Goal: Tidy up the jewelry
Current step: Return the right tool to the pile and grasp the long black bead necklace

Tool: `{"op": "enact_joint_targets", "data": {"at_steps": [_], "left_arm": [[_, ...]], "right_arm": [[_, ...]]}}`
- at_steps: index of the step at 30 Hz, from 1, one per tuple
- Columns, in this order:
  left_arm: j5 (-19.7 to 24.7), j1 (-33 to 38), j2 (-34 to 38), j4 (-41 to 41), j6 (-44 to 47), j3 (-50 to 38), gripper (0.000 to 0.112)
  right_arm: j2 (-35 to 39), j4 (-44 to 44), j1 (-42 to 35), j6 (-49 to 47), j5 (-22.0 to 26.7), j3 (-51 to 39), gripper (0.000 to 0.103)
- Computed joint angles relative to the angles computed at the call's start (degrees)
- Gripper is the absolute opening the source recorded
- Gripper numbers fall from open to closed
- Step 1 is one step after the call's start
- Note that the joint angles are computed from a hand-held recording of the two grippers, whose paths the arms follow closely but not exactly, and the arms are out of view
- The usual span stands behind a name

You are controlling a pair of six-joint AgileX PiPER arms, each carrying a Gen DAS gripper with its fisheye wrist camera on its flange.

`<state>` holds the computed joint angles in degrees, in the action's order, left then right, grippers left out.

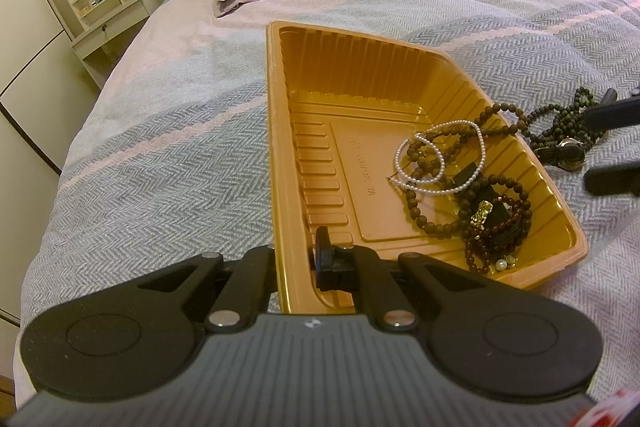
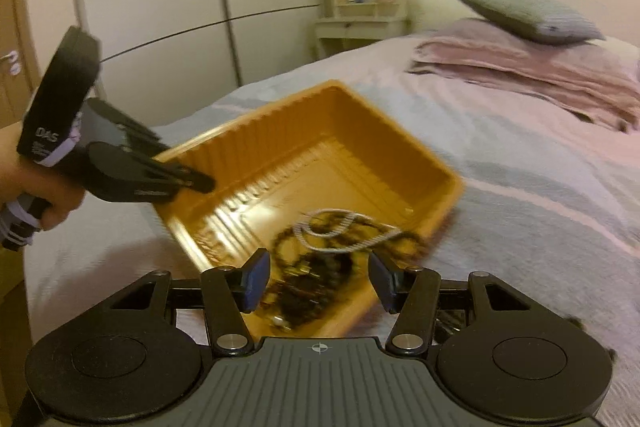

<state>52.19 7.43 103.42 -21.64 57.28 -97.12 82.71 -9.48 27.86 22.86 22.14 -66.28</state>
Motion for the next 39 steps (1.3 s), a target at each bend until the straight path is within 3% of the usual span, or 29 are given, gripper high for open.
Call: {"op": "enact_joint_targets", "data": {"at_steps": [6, 9, 17, 22, 26, 29, 31, 34, 39], "left_arm": [[-0.1, 0.0, -0.02, -0.15, 0.1, 0.11, 0.004], [-0.26, 0.03, 0.03, -0.25, 0.17, 0.22, 0.003], [-0.29, -0.14, 0.03, 0.24, -0.13, 0.07, 0.003], [-0.32, -0.31, -0.1, 0.72, -0.46, 0.02, 0.003], [-0.23, -0.32, -0.03, 0.84, -0.56, -0.16, 0.003], [-0.21, -0.29, -0.02, 0.79, -0.55, -0.2, 0.003], [-0.17, -0.29, 0.04, 0.9, -0.63, -0.26, 0.003], [-0.16, -0.22, 0.16, 0.85, -0.54, -0.32, 0.003], [-0.17, -0.04, 0.11, 0.55, -0.25, -0.15, 0.003]], "right_arm": [[-7.45, -8.71, -3.88, 11.68, 2.81, 9.06, 0.055], [-10.23, -16.23, -5.76, 18.28, 6.85, 12.97, 0.055], [-11.78, -15.03, -13.75, 11.27, 5.93, 17.35, 0.054], [-7.42, -11.03, -16.8, 7.31, 3.8, 15.8, 0.036], [-2.55, 1.0, -19.76, -0.44, 4.08, 12.52, 0.033], [-0.85, 0.67, -20.08, 2.65, 2.49, 12.05, 0.032], [-0.76, 1.57, -20.54, 4.15, 1.13, 12.19, 0.016], [-1.07, 0.23, -20.18, 5.87, 1.27, 11.74, 0.007], [-4.68, -7.88, -17.45, 10.82, 3.72, 11.59, 0.007]]}}
